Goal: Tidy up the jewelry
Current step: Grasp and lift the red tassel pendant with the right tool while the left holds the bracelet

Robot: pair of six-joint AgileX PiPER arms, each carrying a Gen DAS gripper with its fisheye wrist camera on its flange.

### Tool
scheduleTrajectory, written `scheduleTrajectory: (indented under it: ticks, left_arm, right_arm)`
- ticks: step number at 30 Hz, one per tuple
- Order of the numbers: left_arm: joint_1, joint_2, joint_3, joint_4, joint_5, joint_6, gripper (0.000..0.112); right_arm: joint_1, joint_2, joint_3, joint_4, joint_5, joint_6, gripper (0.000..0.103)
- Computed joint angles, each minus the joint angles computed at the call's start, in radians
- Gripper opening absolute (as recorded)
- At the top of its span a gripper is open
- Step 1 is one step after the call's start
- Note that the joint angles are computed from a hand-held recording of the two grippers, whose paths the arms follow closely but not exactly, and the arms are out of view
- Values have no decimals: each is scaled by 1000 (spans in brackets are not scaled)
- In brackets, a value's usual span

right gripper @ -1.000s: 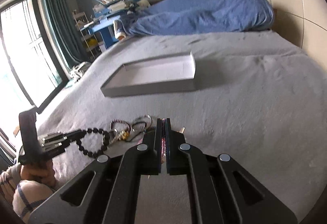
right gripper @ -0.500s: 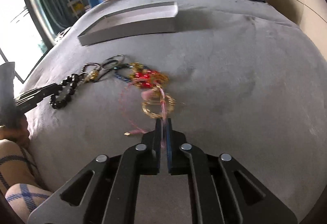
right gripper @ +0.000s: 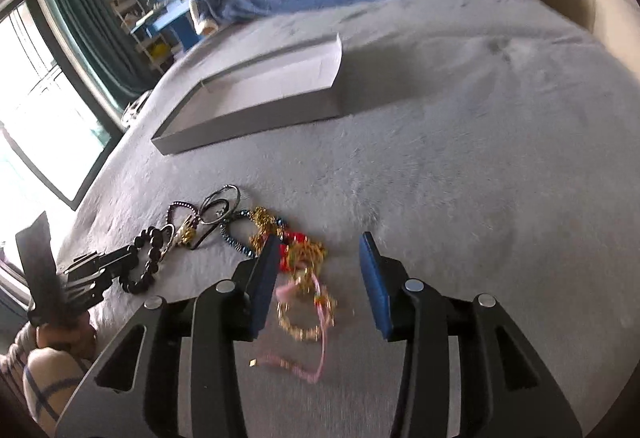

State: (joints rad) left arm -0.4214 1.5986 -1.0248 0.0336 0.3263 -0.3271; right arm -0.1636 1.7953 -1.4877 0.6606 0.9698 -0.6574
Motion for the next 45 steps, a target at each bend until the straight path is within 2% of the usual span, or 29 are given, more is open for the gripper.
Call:
scheduleTrajectory:
  ticks: [5,10,12,14,17,23,28,31,34,38,41,45]
  left_arm:
    - [7,-2,5,-33,-5,27,26]
    - [8,-3,7,-33,-8,27,26]
    - [7,-6,11,-35,-12,28,25]
    - [11,-15,24,-61,-27,57,21]
    - [20,-26,40,-116,-42,113,18]
    - [20,-29,45,-125,-50,120,18]
    - [15,-36,53,-146,-56,150,16]
    - [17,-37,54,-156,-57,161,16]
    - [15,-34,50,-151,-53,155,16]
    - [15,-33,46,-147,-49,151,16]
    - [17,-34,46,-154,-48,156,16]
    - [17,-32,47,-156,-50,158,16]
  right_arm:
    - [28,105,-128,-54,111,39,41]
    - [65,131,-155,-88,148,36,41]
    - [80,138,-156,-103,155,37,28]
    - [82,135,-155,-102,144,39,28]
    - [55,99,-141,-39,127,29,28]
    - [-4,28,-135,132,129,5,28]
    - [-101,-5,-83,431,180,-65,28]
    - [-130,-21,-48,522,187,-74,28]
    - [-111,-19,-72,433,179,-11,28]
    - [-58,-19,-62,234,135,67,28]
    - [-25,-16,-32,123,68,97,28]
    - [-29,-18,16,48,-34,121,28]
